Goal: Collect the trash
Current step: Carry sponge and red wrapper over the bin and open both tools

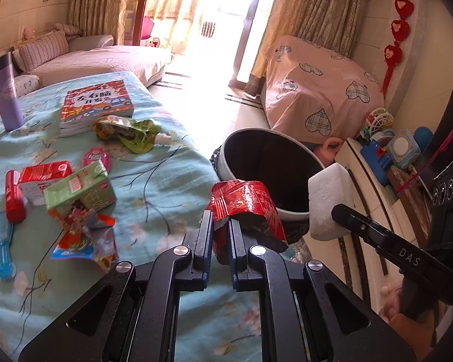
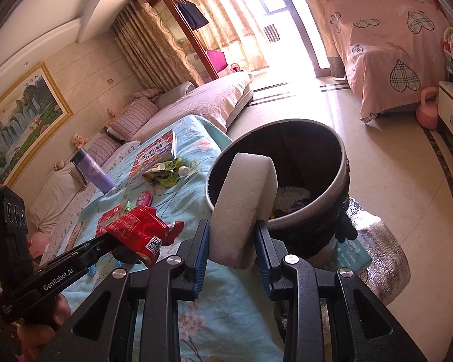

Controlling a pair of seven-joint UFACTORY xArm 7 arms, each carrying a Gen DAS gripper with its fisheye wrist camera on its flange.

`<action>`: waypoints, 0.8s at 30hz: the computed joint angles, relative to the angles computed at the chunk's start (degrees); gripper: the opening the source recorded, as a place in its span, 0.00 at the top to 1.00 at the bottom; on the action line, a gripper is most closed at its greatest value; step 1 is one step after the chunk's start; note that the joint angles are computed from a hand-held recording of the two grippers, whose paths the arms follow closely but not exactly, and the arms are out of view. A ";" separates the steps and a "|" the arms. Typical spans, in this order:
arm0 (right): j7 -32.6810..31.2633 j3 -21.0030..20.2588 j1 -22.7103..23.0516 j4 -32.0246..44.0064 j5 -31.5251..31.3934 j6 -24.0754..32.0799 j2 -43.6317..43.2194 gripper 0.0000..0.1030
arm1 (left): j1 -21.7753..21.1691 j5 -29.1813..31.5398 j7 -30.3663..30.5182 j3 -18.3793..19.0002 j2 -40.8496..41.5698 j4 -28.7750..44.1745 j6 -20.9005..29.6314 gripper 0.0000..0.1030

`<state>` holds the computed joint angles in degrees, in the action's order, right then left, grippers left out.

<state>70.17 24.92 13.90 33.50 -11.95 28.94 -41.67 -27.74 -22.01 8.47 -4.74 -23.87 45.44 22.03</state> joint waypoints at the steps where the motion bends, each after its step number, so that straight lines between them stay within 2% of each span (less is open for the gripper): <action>1: -0.30 -0.31 -0.16 0.06 -0.17 0.16 -0.06 0.71 | -0.04 0.11 -0.22 -0.25 0.60 0.68 -0.05 0.92; 11: -4.84 -3.51 -1.58 0.49 -0.46 0.22 0.58 0.71 | 0.50 2.30 -2.61 -3.34 9.30 8.88 -1.22 0.92; 24: -11.74 -7.37 -3.96 1.70 0.43 -0.66 4.38 0.70 | 2.60 9.44 -7.88 -6.75 19.33 17.66 -0.38 0.92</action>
<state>58.43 17.55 9.94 35.20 -11.52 28.28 -37.29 -25.14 -12.57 0.59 -11.49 -4.54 63.10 21.65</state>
